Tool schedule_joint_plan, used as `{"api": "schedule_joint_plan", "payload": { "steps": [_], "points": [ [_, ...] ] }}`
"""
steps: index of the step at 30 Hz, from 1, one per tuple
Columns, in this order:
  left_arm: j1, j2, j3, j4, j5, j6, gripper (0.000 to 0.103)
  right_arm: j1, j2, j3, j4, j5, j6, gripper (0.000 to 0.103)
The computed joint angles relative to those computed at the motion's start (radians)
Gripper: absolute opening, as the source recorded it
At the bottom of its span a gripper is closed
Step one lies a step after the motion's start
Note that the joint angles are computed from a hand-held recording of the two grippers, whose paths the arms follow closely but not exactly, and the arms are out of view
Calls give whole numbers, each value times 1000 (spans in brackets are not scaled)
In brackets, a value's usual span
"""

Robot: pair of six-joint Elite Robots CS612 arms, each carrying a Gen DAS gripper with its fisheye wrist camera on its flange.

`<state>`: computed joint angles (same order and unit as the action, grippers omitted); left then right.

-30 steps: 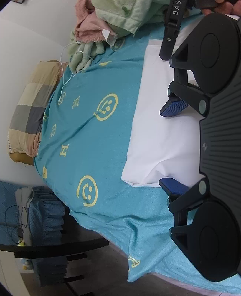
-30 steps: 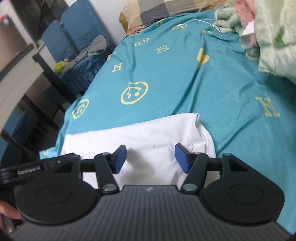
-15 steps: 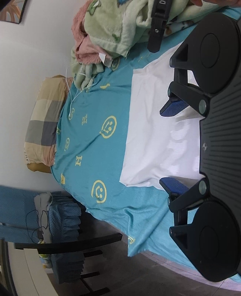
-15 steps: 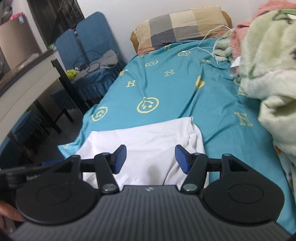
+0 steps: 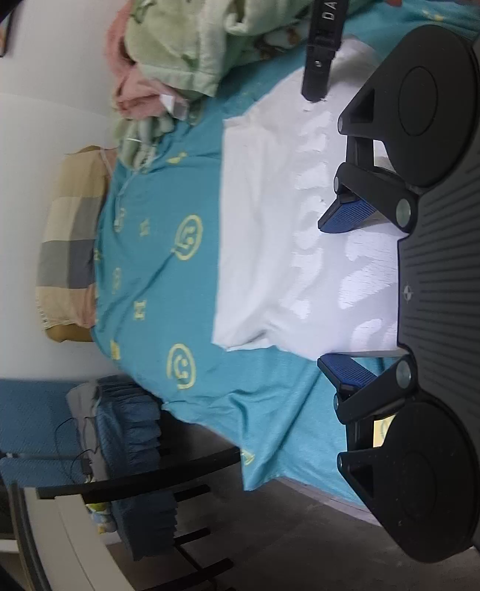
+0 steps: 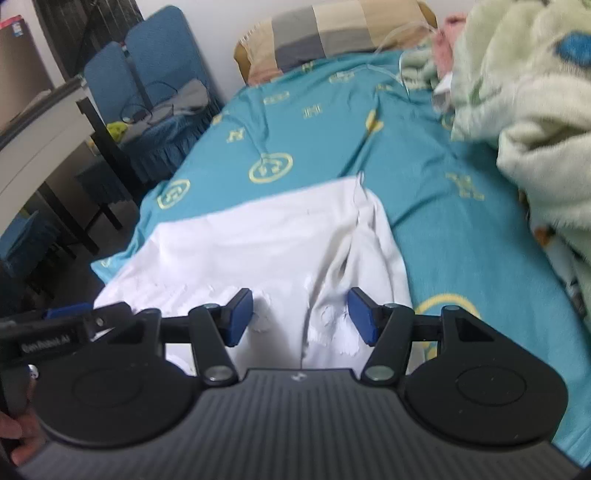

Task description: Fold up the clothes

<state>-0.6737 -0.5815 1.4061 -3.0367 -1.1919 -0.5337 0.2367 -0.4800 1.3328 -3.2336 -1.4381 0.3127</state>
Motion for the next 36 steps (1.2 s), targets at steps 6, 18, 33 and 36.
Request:
{"api": "schedule_joint_plan", "payload": {
  "steps": [6, 18, 33, 36],
  "points": [
    [-1, 8, -3, 24, -8, 10, 74, -7, 9, -18, 72, 39, 8, 60],
    [-10, -30, 51, -12, -21, -5, 76, 2, -32, 54, -7, 8, -19, 60],
    [4, -62, 75, 47, -128, -194, 80, 11, -24, 29, 82, -13, -67, 61],
    [21, -73, 105, -29, -244, -311, 83, 9, -24, 29, 77, -7, -48, 61]
  ]
}}
